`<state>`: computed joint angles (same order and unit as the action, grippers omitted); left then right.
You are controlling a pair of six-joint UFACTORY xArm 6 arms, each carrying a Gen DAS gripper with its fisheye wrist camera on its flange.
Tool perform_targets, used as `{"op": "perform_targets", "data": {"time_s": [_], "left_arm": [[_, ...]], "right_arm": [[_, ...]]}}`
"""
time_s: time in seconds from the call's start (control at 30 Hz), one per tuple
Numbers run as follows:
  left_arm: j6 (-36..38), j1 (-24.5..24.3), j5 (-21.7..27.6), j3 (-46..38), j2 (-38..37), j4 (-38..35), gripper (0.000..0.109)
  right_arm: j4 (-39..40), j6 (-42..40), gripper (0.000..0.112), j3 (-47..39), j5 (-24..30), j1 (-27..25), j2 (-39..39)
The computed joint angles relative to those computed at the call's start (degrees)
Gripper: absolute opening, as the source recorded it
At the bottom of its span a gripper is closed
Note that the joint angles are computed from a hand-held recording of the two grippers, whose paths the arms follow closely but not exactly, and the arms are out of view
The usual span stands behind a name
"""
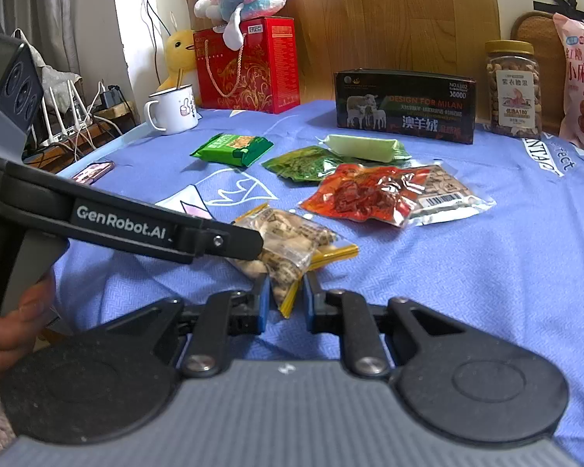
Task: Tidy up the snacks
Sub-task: 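Hold the nut bag low over the cloth with the left tool, then carry the nut bag into the silver tin and open the left tool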
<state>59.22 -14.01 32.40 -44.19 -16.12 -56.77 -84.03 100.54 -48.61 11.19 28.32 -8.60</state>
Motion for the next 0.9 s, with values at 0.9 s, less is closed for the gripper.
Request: {"op": "perform_targets", "data": {"time_s": [0.9], "left_arm": [[0.68,0.1,9.61,-42.71,29.33,-10.91,0.036]], "right_arm": [[-12.78,1.51,0.018,-25.22,-0.72,-12.32,13.6]]}}
